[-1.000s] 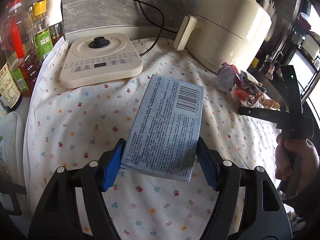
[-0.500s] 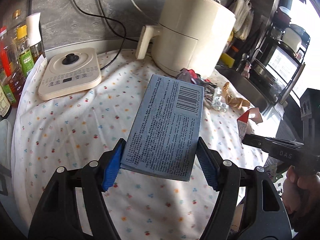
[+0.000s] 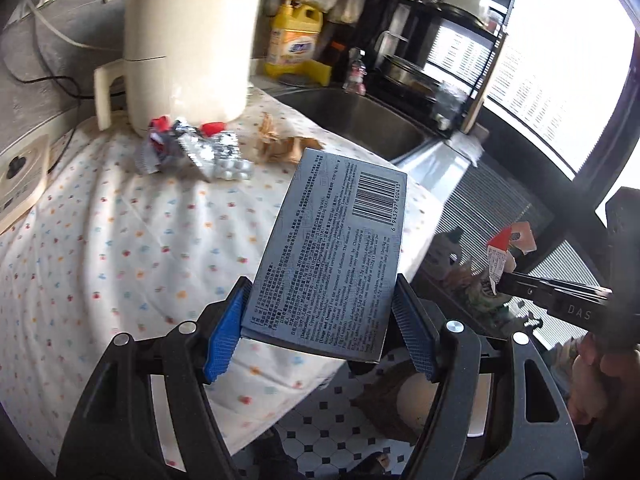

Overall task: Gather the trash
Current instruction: 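Carry the medicine box and red wrapper down over the white bucket, then open the right gripper over the bucket while the left drops the medicine box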

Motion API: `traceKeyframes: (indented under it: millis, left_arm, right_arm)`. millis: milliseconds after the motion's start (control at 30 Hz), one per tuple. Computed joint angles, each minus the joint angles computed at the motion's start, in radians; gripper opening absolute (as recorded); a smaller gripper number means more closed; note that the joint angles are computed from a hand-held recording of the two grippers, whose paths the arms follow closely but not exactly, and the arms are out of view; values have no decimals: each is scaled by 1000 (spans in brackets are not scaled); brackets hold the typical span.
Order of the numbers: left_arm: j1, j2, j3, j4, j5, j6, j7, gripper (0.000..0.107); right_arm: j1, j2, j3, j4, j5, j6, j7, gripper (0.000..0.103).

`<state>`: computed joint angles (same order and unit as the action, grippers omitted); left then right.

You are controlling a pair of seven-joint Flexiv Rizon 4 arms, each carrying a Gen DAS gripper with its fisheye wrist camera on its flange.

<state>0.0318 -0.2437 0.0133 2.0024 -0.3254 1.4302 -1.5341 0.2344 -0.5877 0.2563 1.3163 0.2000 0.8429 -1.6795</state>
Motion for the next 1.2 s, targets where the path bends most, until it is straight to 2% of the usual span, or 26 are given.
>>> traceKeyframes:
  millis: [367, 633, 667, 700, 733, 767, 1200]
  left_arm:
    - [-125, -125, -72, -173, 56, -116, 11, 70]
    - [-211, -213, -85, -286, 96, -201, -4, 70]
    - [-221, -224, -86, -300, 101, -209, -7, 70]
    - [-230, -234, -88, -312, 106, -215, -12, 70]
    - [-239, -242, -89, -323, 109, -220, -17, 70]
    - [-246, -254, -91, -336, 110, -226, -21, 70]
    - [-362, -418, -114, -524, 140, -325, -84, 70]
  right_arm:
    - [-174, 105, -82, 231, 32, 55, 76, 2]
    - [-258, 118, -103, 297, 43, 7, 66, 6]
    - [-265, 120, -106, 303, 44, 5, 64, 8]
    - [-276, 123, -106, 309, 50, 5, 57, 24]
    - [-285, 129, -109, 320, 56, 17, 51, 46]
    - [-290, 137, -114, 337, 56, 40, 45, 49]
    - [-411, 154, -157, 344, 81, 26, -41, 49]
